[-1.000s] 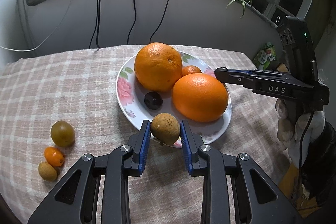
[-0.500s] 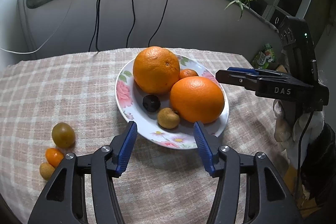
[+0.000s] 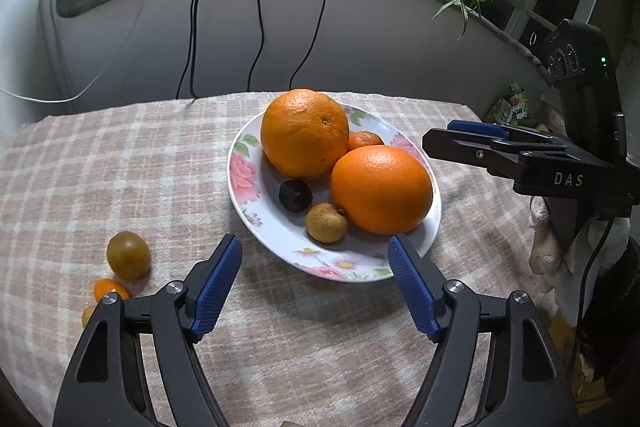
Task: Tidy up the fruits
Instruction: 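Move the open left gripper to a small brown fruit while the right approaches the green-brown kiwi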
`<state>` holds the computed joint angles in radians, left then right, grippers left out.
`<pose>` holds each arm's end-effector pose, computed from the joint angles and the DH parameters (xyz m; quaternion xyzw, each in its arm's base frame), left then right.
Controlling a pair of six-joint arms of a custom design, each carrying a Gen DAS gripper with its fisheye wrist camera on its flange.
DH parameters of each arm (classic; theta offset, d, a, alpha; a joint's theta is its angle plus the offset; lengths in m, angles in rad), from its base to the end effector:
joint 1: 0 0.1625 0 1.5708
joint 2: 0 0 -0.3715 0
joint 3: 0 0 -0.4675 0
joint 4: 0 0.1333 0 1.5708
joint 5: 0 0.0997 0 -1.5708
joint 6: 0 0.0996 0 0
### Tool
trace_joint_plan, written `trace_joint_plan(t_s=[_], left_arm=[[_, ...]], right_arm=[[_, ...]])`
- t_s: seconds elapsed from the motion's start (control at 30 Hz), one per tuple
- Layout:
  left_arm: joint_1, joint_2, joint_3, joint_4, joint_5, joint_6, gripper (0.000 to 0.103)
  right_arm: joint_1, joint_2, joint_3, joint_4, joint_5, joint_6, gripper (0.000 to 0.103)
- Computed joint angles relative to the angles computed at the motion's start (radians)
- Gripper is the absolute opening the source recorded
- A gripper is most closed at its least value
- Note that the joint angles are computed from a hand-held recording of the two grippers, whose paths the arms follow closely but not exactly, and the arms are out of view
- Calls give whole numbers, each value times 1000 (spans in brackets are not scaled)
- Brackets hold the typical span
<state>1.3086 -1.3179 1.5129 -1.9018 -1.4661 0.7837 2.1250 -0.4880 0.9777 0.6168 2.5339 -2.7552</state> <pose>-0.0333 -0.6784 0.3470 0.4945 0.8649 -0.0521 0.0679 0.4001 -0.5486 0.0213 -0.0339 -0.8684 0.3860 0.3094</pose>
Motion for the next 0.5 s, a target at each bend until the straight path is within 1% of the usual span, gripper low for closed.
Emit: trace_joint_plan(t_s=[0.3, 0.5], left_arm=[[12, -9, -8, -2, -19, 7, 76], [23, -11, -21, -7, -32, -2, 76]], right_arm=[[16, 29, -44, 18, 8, -12, 84], [27, 63, -98, 30, 9, -39, 84]])
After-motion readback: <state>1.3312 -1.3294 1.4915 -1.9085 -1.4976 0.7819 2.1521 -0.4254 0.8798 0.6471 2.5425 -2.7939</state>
